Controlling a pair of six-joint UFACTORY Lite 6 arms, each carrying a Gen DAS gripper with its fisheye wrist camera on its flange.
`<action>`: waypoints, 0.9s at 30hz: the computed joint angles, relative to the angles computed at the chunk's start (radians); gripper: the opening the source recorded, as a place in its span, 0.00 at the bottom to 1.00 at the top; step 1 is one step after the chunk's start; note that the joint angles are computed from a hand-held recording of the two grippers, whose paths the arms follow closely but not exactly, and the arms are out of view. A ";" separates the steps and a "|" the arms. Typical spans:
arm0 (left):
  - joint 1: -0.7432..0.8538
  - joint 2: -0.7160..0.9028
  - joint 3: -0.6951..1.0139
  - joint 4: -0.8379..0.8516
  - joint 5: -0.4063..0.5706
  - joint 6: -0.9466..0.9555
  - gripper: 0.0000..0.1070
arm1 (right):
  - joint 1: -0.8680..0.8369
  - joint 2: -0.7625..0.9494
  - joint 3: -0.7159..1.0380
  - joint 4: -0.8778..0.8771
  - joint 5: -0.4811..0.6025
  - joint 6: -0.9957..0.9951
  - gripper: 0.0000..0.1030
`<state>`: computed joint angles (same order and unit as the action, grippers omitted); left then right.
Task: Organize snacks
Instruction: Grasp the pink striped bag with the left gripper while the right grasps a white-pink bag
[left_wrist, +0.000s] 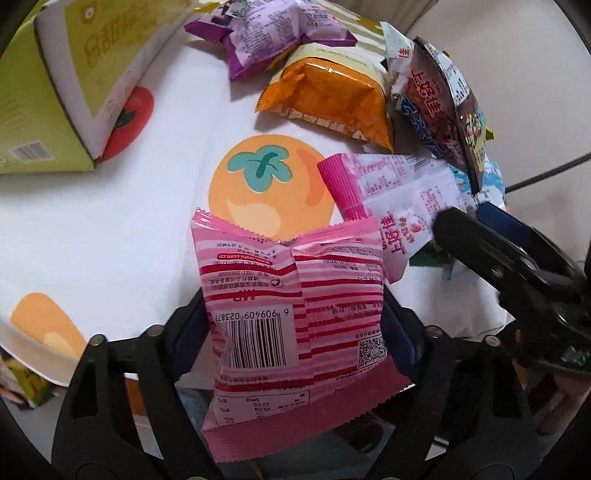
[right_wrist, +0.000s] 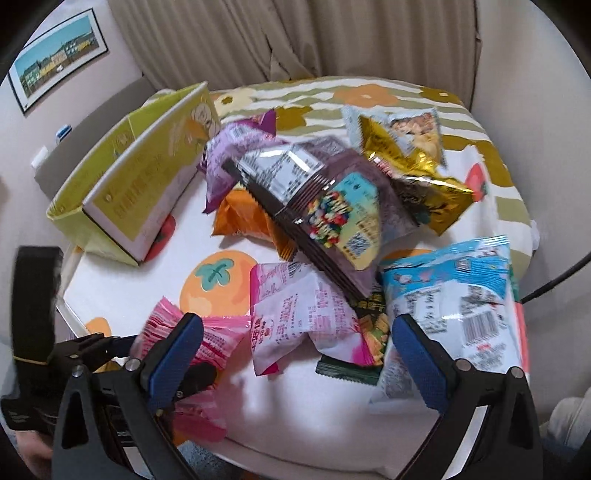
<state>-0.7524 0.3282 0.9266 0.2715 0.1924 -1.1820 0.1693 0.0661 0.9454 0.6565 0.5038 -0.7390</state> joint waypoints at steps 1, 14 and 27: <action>-0.001 0.003 -0.002 -0.003 -0.007 0.010 0.72 | 0.003 0.020 0.011 0.006 -0.002 -0.005 0.96; 0.082 -0.063 -0.024 -0.188 0.043 0.285 0.66 | 0.055 0.159 0.083 0.024 -0.055 -0.036 0.91; 0.150 -0.146 -0.089 -0.174 0.081 0.350 0.66 | 0.162 0.133 -0.020 -0.210 -0.234 0.109 0.65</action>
<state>-0.6020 0.1820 0.8375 0.0978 0.2738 -0.8317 0.3310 0.1995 0.9249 0.4461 0.2700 -0.6298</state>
